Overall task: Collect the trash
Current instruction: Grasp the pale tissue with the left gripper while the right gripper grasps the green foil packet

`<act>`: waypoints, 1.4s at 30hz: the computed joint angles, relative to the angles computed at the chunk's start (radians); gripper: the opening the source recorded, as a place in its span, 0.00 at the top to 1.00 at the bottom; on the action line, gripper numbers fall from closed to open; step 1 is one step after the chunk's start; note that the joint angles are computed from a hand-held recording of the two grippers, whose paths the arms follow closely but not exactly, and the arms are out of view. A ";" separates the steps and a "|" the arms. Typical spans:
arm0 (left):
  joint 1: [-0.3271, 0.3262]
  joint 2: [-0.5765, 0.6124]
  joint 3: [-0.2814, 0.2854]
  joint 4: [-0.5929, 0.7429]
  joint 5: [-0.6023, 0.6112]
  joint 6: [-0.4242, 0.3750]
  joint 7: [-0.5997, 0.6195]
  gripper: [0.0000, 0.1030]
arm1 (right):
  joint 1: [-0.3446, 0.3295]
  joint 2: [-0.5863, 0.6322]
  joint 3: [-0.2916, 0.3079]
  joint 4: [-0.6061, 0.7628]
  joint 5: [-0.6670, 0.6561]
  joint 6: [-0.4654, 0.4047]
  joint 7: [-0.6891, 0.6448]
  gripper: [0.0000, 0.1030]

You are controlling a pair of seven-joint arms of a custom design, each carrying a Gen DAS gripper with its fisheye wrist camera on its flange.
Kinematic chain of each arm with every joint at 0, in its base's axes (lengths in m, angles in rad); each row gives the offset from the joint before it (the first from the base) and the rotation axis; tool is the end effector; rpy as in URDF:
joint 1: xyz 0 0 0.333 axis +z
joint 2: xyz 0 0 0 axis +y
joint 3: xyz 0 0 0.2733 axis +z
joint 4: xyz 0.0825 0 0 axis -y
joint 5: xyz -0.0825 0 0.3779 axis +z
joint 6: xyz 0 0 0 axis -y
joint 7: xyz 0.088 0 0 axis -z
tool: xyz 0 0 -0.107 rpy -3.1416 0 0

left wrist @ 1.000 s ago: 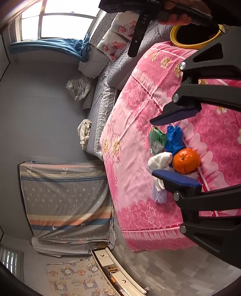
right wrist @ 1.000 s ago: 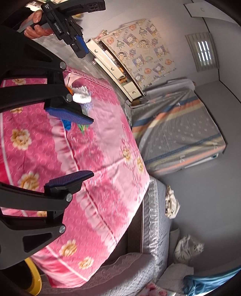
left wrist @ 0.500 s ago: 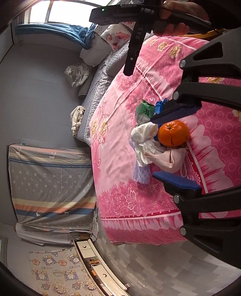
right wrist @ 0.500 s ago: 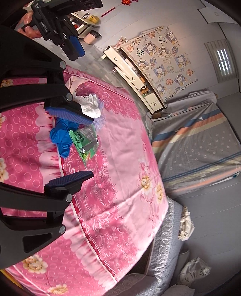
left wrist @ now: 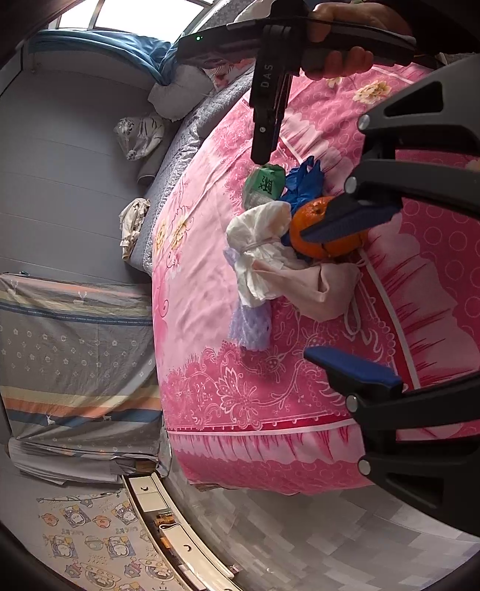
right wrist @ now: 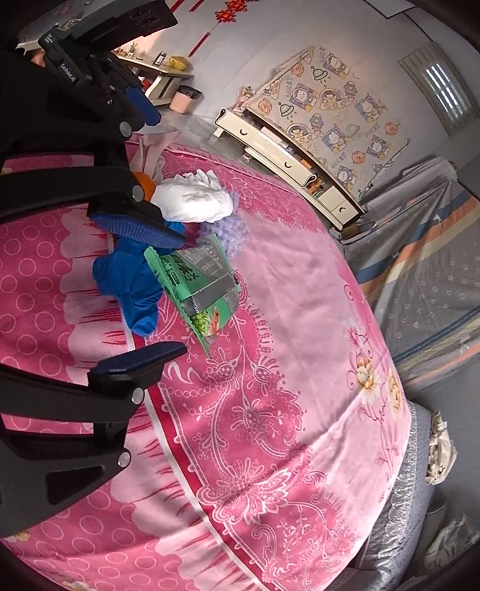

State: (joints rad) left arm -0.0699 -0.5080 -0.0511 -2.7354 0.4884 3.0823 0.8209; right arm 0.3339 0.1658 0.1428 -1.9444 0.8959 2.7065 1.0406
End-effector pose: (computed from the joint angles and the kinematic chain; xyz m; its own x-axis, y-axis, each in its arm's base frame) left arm 0.4141 -0.0887 0.4340 0.0772 -0.9849 0.1551 -0.6472 -0.1679 -0.7436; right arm 0.5640 0.2572 0.4157 0.3917 -0.7954 -0.4625 -0.8212 -0.0755 -0.5656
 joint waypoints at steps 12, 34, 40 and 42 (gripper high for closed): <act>-0.135 0.100 0.138 0.036 -0.123 0.026 0.123 0.46 | -0.003 0.157 0.003 0.191 -0.088 -0.121 0.130 0.52; -0.220 0.138 0.211 0.028 -0.272 0.065 0.246 0.84 | 0.004 0.291 0.037 0.361 -0.153 -0.109 0.115 0.88; -0.197 0.092 0.197 -0.006 -0.258 0.072 0.218 0.84 | -0.016 0.235 0.055 0.308 -0.085 -0.068 0.053 0.89; -0.165 0.069 0.170 -0.020 -0.241 0.074 0.194 0.84 | -0.018 0.210 0.053 0.285 -0.068 -0.061 0.040 0.89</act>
